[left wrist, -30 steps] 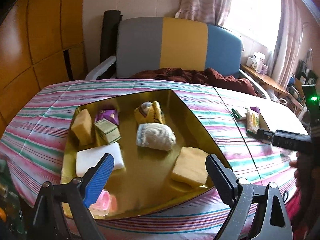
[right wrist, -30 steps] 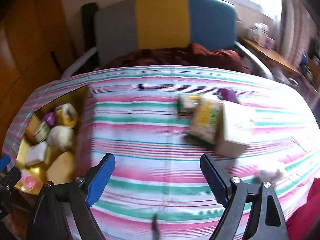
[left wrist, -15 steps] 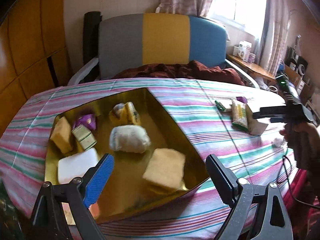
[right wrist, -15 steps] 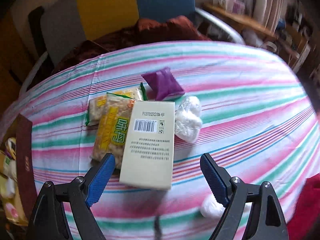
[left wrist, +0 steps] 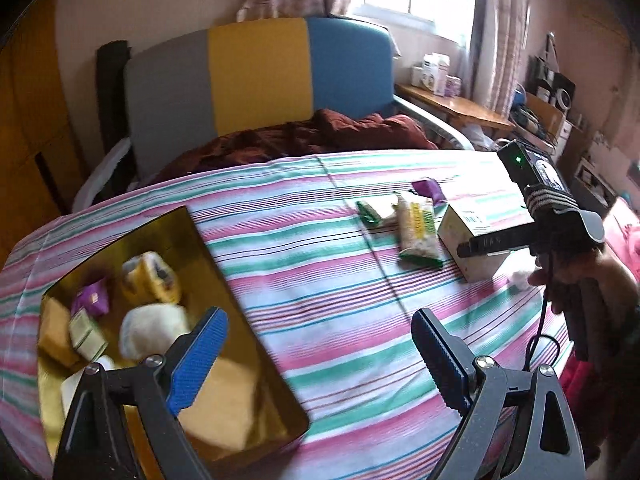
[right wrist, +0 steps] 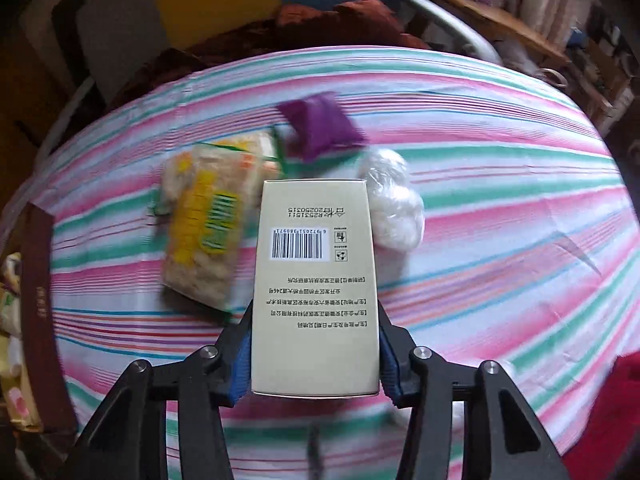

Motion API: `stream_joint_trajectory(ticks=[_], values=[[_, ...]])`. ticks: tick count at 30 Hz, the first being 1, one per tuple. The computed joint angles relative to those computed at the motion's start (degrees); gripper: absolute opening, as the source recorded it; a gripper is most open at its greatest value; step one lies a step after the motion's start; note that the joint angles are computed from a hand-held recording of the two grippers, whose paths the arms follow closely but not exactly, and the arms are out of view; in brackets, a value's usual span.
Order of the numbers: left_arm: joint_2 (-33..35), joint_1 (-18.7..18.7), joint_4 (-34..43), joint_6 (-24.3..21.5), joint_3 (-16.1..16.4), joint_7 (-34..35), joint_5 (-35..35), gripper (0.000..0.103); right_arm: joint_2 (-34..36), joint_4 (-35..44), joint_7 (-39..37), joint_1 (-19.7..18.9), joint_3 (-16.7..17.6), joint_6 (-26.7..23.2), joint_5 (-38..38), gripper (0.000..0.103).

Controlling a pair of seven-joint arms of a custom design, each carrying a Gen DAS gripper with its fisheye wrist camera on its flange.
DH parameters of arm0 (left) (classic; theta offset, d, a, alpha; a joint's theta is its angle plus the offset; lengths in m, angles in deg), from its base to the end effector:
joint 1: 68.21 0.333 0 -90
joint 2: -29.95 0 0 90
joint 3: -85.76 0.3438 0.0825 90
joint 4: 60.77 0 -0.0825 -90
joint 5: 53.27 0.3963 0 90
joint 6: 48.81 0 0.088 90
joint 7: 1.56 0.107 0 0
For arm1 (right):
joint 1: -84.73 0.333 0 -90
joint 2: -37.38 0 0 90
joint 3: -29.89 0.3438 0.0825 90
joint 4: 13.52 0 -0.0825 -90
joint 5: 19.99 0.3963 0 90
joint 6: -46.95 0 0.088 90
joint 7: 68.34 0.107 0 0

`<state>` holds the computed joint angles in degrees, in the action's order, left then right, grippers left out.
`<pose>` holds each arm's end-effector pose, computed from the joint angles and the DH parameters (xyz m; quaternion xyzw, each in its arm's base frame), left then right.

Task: Organize objects
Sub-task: 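Grasp the cream medicine box with the right tool while the left tool grasps the WEIDAN snack packet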

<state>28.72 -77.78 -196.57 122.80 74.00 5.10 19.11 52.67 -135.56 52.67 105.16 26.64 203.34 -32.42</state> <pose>0.4549 -0.2510 0.3907 -0.6146 0.6964 -0.2873 0.2340 0.5866 0.1912 0.3345 -0.6775 0.7139 -0.1206 0.1297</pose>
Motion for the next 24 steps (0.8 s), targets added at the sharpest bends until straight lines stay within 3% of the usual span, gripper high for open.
stream_joint_trajectory(ticks=[7,12,18,24], values=[[9.4,-3.1,8.9,-1.0,0.7,10.5,-8.4,0.093,-1.1,-1.7,-2.9,-2.3,1.8,2.1,6.0,0.053],[16.8,-5.7,16.0,-1.9,1.6,19.6,-15.1,0.093,-2.5,-4.3,-5.1,-3.8,2.6,7.7,12.4,0.074],[23.4,-7.7,22.8,-3.0,2.0,30.0,-23.4,0.088,-4.2,-6.9,-6.7,-4.5,3.1,14.8,19.7,0.075],[29.0,-10.7,29.4,-3.7,3.7,37.0,-29.5,0.086,-4.5,-7.7,-12.8,-8.2,6.4,17.7,30.3,0.075]])
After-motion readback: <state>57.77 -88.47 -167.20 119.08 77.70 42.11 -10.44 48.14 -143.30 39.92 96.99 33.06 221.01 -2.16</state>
